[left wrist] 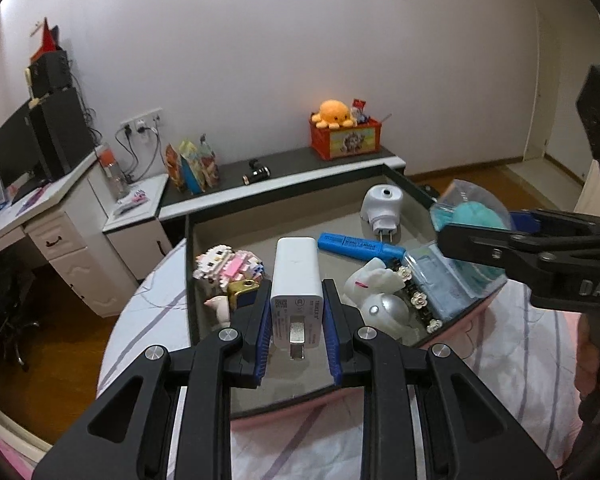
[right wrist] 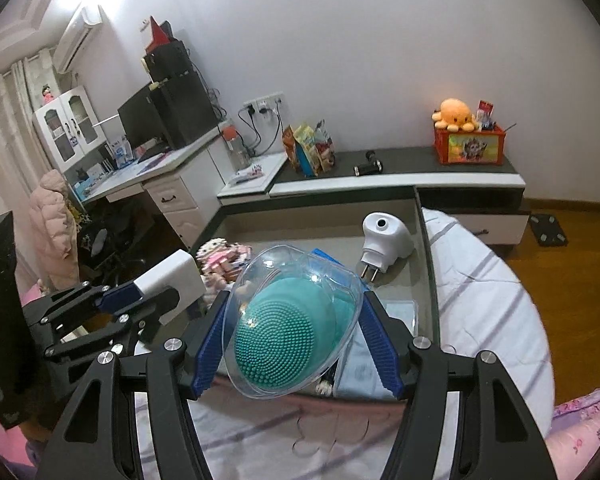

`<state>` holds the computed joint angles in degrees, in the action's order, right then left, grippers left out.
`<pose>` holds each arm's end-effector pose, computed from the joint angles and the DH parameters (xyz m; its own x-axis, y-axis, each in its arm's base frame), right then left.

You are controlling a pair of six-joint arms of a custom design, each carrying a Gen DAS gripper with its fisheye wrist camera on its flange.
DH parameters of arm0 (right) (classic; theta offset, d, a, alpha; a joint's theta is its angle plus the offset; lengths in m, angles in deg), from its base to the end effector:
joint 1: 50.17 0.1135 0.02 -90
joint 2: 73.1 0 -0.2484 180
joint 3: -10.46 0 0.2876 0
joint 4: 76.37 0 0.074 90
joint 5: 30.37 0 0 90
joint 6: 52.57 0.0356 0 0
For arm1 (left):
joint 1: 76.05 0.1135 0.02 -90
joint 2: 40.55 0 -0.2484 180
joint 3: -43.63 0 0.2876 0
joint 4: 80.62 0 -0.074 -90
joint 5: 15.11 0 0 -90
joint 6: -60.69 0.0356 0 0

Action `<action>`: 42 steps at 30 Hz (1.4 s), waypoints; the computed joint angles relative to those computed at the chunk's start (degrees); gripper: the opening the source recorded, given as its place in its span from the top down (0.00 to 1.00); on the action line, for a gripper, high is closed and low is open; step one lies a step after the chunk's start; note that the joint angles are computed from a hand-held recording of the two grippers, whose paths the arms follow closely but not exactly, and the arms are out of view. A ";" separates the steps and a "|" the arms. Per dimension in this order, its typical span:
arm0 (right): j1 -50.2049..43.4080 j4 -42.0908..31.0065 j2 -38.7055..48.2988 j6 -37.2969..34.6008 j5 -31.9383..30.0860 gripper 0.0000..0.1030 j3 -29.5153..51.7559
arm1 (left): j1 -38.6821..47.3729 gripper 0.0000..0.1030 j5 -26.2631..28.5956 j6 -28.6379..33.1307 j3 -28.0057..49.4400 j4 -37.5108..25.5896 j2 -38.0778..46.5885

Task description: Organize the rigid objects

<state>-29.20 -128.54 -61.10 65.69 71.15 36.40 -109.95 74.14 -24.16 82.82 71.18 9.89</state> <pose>0.1348 0.0441 0.1671 -0.6056 0.2647 -0.7504 0.0937 0.9602 0.2631 0.1899 -0.1271 0.1793 -0.4760 0.4280 -0.7683 0.5944 0.8004 0.0776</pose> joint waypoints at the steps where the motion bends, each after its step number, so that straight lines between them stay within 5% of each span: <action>1: -1.67 1.76 1.70 -0.67 -1.50 0.37 -0.23 | -0.25 0.77 0.03 -0.07 0.85 0.87 2.27; 11: -8.33 9.06 9.93 -3.24 -7.18 0.36 -0.71 | 1.05 0.76 1.10 -0.19 1.88 4.47 8.32; 12: -8.27 9.19 10.72 -3.21 -7.22 0.36 -0.62 | 1.17 0.67 1.08 -0.45 1.62 4.93 8.12; 13: -8.12 9.66 11.99 -3.07 -6.95 0.35 -0.29 | 1.62 0.37 1.31 -0.55 1.63 5.00 8.00; 15: -7.10 9.73 13.84 -2.13 -5.09 0.20 0.53 | 1.72 0.00 -0.08 -1.30 0.51 5.92 6.32; 19: -4.01 7.81 14.27 -0.89 1.89 0.17 1.93 | 2.47 0.01 -0.32 -1.24 -1.15 7.28 3.89; 42: -7.45 8.54 15.82 -1.01 -3.92 0.17 1.71 | 1.56 0.01 -3.87 -1.73 0.07 7.31 7.76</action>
<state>-36.65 -120.00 -45.28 64.68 67.24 38.10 -108.39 70.27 -25.89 82.89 78.48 17.65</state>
